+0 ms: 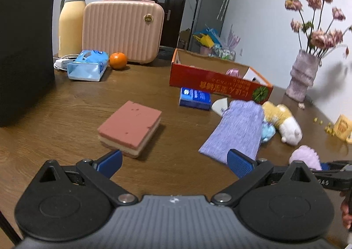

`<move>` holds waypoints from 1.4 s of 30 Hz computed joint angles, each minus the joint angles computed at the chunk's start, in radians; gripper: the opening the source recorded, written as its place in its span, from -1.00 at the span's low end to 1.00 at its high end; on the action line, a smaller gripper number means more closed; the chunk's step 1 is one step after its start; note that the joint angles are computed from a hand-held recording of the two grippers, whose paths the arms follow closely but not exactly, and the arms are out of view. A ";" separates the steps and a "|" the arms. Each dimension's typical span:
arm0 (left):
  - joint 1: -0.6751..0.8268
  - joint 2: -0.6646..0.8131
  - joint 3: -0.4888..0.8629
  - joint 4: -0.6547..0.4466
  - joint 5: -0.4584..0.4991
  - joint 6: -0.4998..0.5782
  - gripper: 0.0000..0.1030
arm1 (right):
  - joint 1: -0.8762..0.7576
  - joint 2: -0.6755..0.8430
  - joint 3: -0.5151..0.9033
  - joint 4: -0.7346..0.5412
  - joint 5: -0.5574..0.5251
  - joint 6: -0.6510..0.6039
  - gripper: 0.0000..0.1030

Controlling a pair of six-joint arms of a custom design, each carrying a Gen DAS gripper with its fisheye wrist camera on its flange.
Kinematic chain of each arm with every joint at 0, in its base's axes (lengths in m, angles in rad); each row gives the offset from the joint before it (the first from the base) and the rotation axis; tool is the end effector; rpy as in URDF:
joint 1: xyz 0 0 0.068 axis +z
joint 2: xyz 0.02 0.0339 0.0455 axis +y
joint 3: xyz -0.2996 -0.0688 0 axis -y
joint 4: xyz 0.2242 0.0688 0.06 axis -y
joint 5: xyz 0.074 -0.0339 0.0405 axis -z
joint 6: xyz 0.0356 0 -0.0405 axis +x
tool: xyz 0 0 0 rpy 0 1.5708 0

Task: Organize soft objects
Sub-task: 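Grasp the lilac fuzzy towel roll with the right gripper, then grasp the lavender drawstring pouch with the left gripper while the right gripper holds the towel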

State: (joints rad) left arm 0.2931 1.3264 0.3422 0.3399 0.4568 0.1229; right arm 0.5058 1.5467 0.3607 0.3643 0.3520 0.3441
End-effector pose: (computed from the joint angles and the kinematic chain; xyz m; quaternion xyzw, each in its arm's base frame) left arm 0.2020 0.0446 0.1871 0.0267 0.8768 -0.1083 0.4677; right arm 0.2034 0.0986 0.1491 -0.0102 0.9185 0.0000 0.3953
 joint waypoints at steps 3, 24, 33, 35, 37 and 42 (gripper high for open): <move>-0.049 0.019 -0.013 0.055 -0.040 -0.048 1.00 | 0.034 -0.008 0.056 -0.075 0.045 0.033 -0.27; -0.245 -0.068 -0.005 0.087 -0.275 -0.143 1.00 | 0.271 -0.021 0.328 -0.551 0.362 0.439 -0.27; -0.355 -0.052 0.126 -0.026 -0.384 -0.148 1.00 | 0.252 -0.031 0.386 -0.754 0.433 0.633 -0.27; -0.357 -0.017 0.131 -0.016 -0.373 -0.141 1.00 | 0.244 -0.037 0.383 -0.766 0.440 0.647 -0.27; -0.357 0.020 0.139 -0.013 -0.366 -0.132 1.00 | 0.231 -0.035 0.379 -0.764 0.438 0.648 -0.27; -0.354 0.092 0.158 0.015 -0.385 -0.106 1.00 | 0.187 -0.023 0.354 -0.670 0.415 0.595 -0.27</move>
